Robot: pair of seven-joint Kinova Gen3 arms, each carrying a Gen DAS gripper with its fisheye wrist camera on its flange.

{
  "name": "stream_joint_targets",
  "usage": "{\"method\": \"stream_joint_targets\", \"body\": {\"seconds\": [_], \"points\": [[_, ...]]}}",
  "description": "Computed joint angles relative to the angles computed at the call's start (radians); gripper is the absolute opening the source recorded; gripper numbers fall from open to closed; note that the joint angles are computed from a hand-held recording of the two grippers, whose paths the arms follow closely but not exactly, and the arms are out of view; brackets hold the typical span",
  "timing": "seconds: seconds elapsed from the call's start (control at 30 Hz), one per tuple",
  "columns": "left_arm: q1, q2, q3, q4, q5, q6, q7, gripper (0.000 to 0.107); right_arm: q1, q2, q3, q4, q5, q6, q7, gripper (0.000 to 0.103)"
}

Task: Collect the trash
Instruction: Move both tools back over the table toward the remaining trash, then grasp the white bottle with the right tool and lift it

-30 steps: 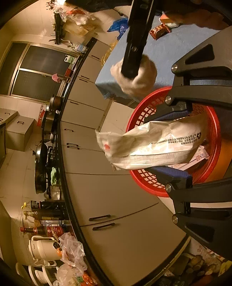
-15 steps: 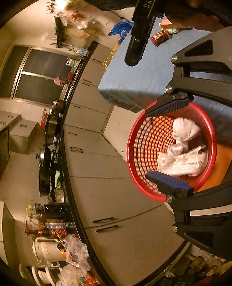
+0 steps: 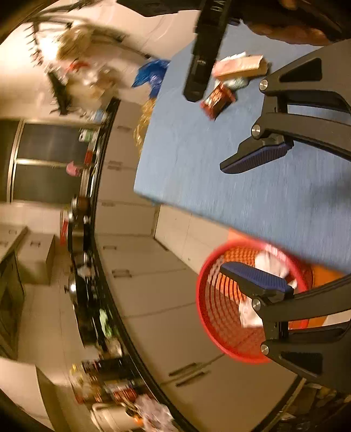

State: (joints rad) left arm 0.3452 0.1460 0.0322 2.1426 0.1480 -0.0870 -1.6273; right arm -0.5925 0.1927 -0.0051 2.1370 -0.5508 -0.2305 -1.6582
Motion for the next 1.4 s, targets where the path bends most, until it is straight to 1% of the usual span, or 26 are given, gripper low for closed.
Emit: {"method": "stream_joint_targets", "body": {"seconds": [0.07,0.13,0.2,0.27,0.33,0.37,0.43,0.47,0.5,0.53,0.6,0.63,0.67,0.73,0.8,0.9,1.0,1.03,1.1,1.13,1.2,1.23,1.27,1.3,1.33,1.4], "points": [[0.093,0.010,-0.058,-0.015,0.076,0.011,-0.076,0.067,0.009,-0.043,0.007,0.057,-0.064,-0.026,0.048,0.068],[0.185,0.021,-0.117,-0.031,0.117,0.024,-0.120,0.067,0.086,-0.082,-0.055,0.094,-0.130,-0.029,0.103,0.068],[0.278,0.030,-0.187,-0.044,0.100,0.036,-0.099,0.067,0.145,-0.122,-0.093,0.135,-0.211,-0.049,0.176,0.068],[0.354,0.043,-0.234,-0.065,0.094,0.055,-0.096,0.068,0.188,-0.160,-0.098,0.182,-0.292,-0.082,0.246,0.068],[0.434,0.058,-0.287,-0.087,0.084,0.077,-0.084,0.068,0.280,-0.182,-0.147,0.202,-0.359,-0.083,0.306,0.068],[0.452,0.063,-0.291,-0.093,0.071,0.083,-0.073,0.068,0.327,-0.186,-0.156,0.213,-0.369,-0.079,0.312,0.068],[0.474,0.079,-0.282,-0.118,0.044,0.106,-0.052,0.069,0.419,-0.163,-0.173,0.217,-0.340,-0.050,0.276,0.067],[0.464,0.084,-0.259,-0.125,0.030,0.112,-0.042,0.069,0.466,-0.142,-0.170,0.218,-0.301,-0.029,0.236,0.066],[0.440,0.092,-0.218,-0.141,0.020,0.130,-0.038,0.070,0.512,-0.119,-0.183,0.217,-0.261,-0.015,0.195,0.062],[0.406,0.097,-0.172,-0.152,0.010,0.142,-0.034,0.071,0.558,-0.094,-0.205,0.215,-0.220,-0.004,0.154,0.054],[0.337,0.111,-0.079,-0.178,0.016,0.169,-0.052,0.071,0.651,-0.051,-0.251,0.195,-0.140,0.052,0.073,0.048],[0.312,0.119,-0.042,-0.192,0.005,0.182,-0.046,0.071,0.679,-0.034,-0.274,0.185,-0.099,0.073,0.032,0.048],[0.305,0.129,-0.025,-0.205,-0.018,0.190,-0.024,0.071,0.689,-0.021,-0.281,0.170,-0.058,0.096,0.000,0.048],[0.307,0.146,-0.011,-0.224,-0.040,0.201,0.002,0.071,0.654,-0.011,-0.240,0.160,0.023,0.115,-0.027,0.048],[0.279,0.154,0.028,-0.230,-0.059,0.200,0.017,0.071,0.565,-0.010,-0.147,0.153,0.104,0.129,-0.089,0.048],[0.294,0.167,0.027,-0.239,-0.093,0.201,0.060,0.071,0.427,0.002,-0.011,0.139,0.226,0.155,-0.186,0.047],[0.280,0.182,0.043,-0.259,-0.126,0.224,0.093,0.071,0.346,0.019,0.062,0.122,0.330,0.181,-0.271,0.043],[0.273,0.188,0.052,-0.270,-0.134,0.238,0.101,0.071,0.300,0.022,0.105,0.119,0.340,0.187,-0.276,0.037],[0.227,0.200,0.106,-0.291,-0.136,0.264,0.097,0.071,0.229,0.028,0.174,0.117,0.346,0.194,-0.284,0.033],[0.218,0.208,0.121,-0.304,-0.136,0.276,0.099,0.071,0.186,0.027,0.218,0.122,0.343,0.192,-0.287,0.033],[0.216,0.219,0.131,-0.327,-0.141,0.299,0.108,0.072,0.106,0.024,0.308,0.139,0.299,0.178,-0.259,0.032],[0.208,0.225,0.145,-0.337,-0.139,0.309,0.106,0.076,0.083,0.018,0.333,0.157,0.284,0.158,-0.260,0.032],[0.204,0.234,0.157,-0.353,-0.138,0.324,0.105,0.079,0.079,0.003,0.345,0.179,0.276,0.128,-0.277,0.032],[0.210,0.241,0.158,-0.366,-0.139,0.336,0.108,0.084,0.089,-0.005,0.337,0.191,0.263,0.106,-0.280,0.032],[0.225,0.251,0.151,-0.381,-0.145,0.347,0.117,0.087,0.093,-0.022,0.338,0.215,0.233,0.073,-0.276,0.032],[0.263,0.275,0.131,-0.414,-0.164,0.372,0.136,0.087,0.085,-0.039,0.359,0.239,0.166,0.033,-0.249,0.032]]}}
